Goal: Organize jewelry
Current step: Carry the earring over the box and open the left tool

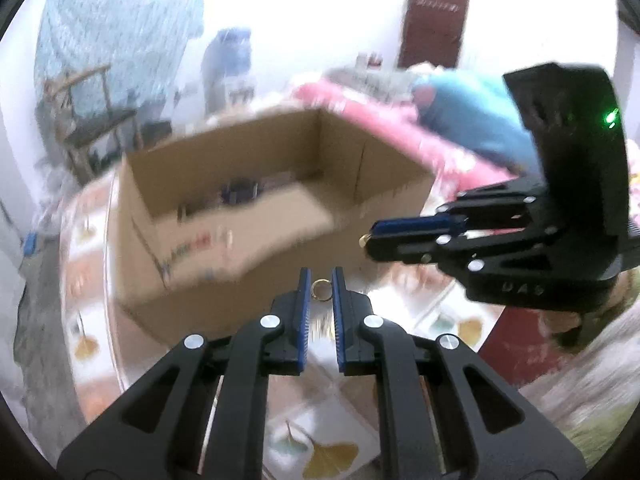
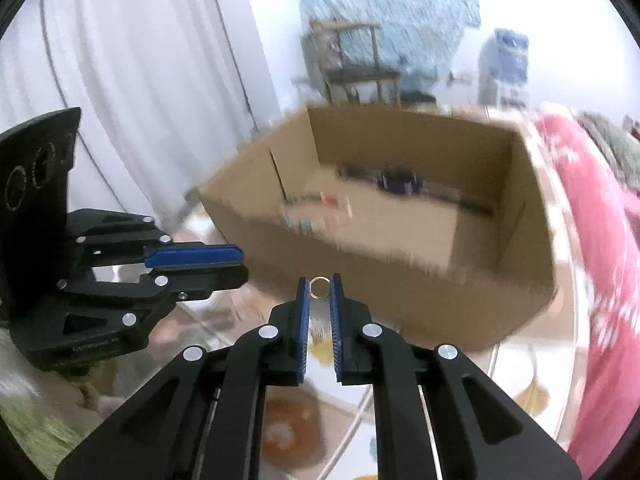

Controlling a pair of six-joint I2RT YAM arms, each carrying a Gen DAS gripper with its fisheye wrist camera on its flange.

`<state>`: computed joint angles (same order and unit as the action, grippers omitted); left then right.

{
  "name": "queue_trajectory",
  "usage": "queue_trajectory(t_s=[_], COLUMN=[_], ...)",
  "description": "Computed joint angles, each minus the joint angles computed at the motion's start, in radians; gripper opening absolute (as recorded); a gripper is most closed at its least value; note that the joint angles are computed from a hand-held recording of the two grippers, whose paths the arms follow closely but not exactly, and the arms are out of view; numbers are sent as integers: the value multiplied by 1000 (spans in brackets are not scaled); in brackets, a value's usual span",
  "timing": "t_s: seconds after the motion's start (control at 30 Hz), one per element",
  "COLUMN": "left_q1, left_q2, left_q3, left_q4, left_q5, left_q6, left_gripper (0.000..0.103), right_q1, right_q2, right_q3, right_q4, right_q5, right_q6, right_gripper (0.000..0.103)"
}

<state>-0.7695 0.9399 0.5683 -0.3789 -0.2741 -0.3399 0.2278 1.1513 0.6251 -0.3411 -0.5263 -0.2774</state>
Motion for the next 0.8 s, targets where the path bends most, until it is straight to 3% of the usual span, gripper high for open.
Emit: queue_trajectory(t_s=[0.1, 0.23, 0.37, 0.47, 0.57, 0.67, 0.8], left_q1=[107, 271, 404, 505, 549, 588, 613], left_q2=[24, 208, 426, 647, 810, 975, 1072], left_q3=[77, 232, 400, 580, 707, 863, 963], left_q4=[10, 3, -64, -172, -249, -358, -426], left_q5=[76, 205, 348, 493, 548, 599, 601], left_q6=[114, 211, 279, 298, 308, 296, 291], left_gripper=[10, 10, 10, 10, 10, 10, 10], right_q1=[-18, -47, -37, -18, 5, 17, 37], right_q2=[66, 266, 571, 784, 978, 1085, 1165], right_q3=[100, 316, 646, 880, 1100, 1217, 1313], right_q4=[-6, -77, -290, -452, -601, -689, -749], right_q5=[-45, -85, -64, -9, 69, 108, 153], right_q6=[-28, -81, -146, -181, -181, -180, -181], right_gripper=[10, 10, 10, 10, 10, 10, 10])
